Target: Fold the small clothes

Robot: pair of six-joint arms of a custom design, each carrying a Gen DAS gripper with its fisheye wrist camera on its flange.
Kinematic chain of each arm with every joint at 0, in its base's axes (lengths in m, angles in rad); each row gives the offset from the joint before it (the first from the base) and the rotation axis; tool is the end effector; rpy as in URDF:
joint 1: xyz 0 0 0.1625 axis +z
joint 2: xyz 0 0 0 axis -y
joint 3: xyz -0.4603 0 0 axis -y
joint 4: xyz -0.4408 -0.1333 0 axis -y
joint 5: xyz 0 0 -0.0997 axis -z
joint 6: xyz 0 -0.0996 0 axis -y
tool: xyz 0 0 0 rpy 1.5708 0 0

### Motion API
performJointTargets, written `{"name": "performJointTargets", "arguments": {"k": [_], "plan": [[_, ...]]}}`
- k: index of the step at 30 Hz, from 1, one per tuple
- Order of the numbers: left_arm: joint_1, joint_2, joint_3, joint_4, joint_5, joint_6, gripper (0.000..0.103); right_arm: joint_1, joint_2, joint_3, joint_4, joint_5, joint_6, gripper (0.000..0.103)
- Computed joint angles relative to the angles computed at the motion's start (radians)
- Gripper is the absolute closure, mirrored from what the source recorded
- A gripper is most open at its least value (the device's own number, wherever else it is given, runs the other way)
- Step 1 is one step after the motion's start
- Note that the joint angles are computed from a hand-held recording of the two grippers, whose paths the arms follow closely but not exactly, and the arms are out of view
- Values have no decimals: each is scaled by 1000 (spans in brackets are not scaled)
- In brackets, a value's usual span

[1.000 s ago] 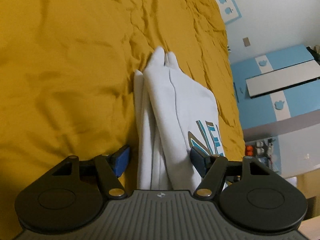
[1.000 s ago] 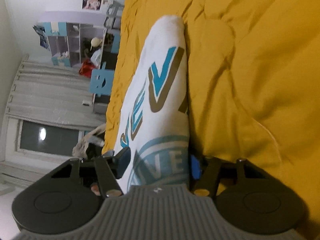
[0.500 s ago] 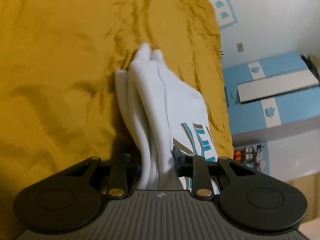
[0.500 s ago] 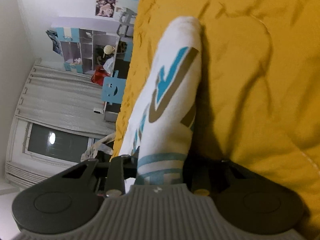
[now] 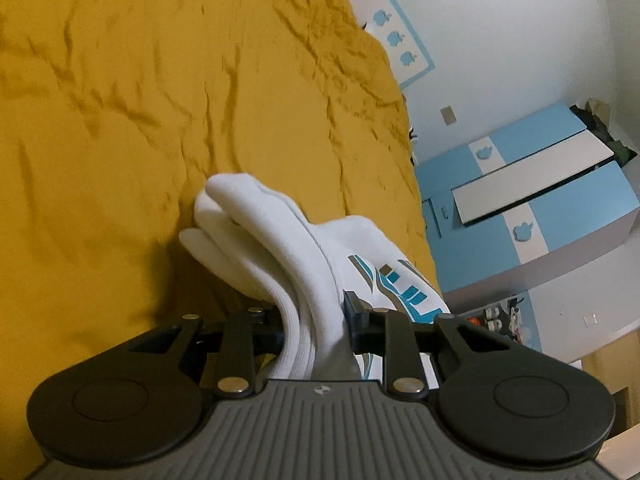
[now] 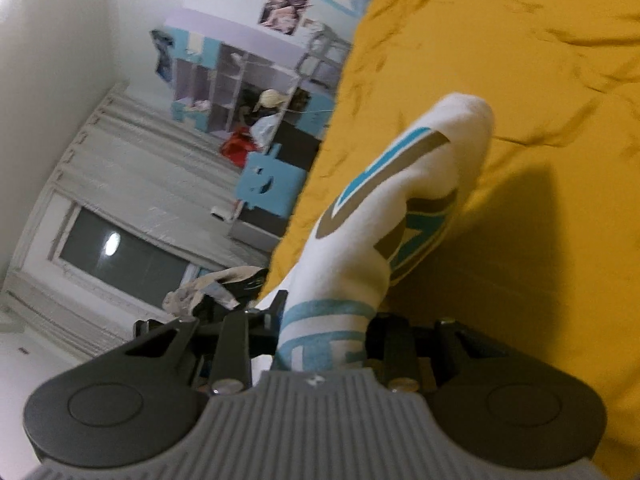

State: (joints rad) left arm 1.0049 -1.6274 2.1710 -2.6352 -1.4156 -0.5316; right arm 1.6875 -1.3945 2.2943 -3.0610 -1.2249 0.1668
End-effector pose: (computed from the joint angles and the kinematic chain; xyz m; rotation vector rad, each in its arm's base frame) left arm -0.1354 -0.4905 0.3583 0.0103 -2.8993 0.7765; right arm 0.2230 -0.4670 0.2481 -0.0738 2.6323 -0.7267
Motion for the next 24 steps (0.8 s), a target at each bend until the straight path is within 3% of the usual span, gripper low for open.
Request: {"name": "performJointTargets", "arguments": {"k": [8, 14, 17, 19, 22, 24], "plan": [[8, -53, -49, 25, 42, 47, 74, 73, 153, -113, -66, 55, 41, 79], [75, -66, -57, 48, -7, 77, 74, 96, 248, -167, -106, 83, 77, 79], [158, -52, -47, 85, -66, 84, 74, 78, 282, -150, -96, 73, 66, 79], [235, -26, -35, 103, -125, 12, 74, 45, 317, -125, -114, 61, 118, 79], [348, 1, 33, -26, -236, -70, 66, -16, 356, -86, -94, 51, 220, 82], [405, 15, 57, -100, -339, -69, 66, -68, 370, -46, -151, 125, 250, 82]]}}
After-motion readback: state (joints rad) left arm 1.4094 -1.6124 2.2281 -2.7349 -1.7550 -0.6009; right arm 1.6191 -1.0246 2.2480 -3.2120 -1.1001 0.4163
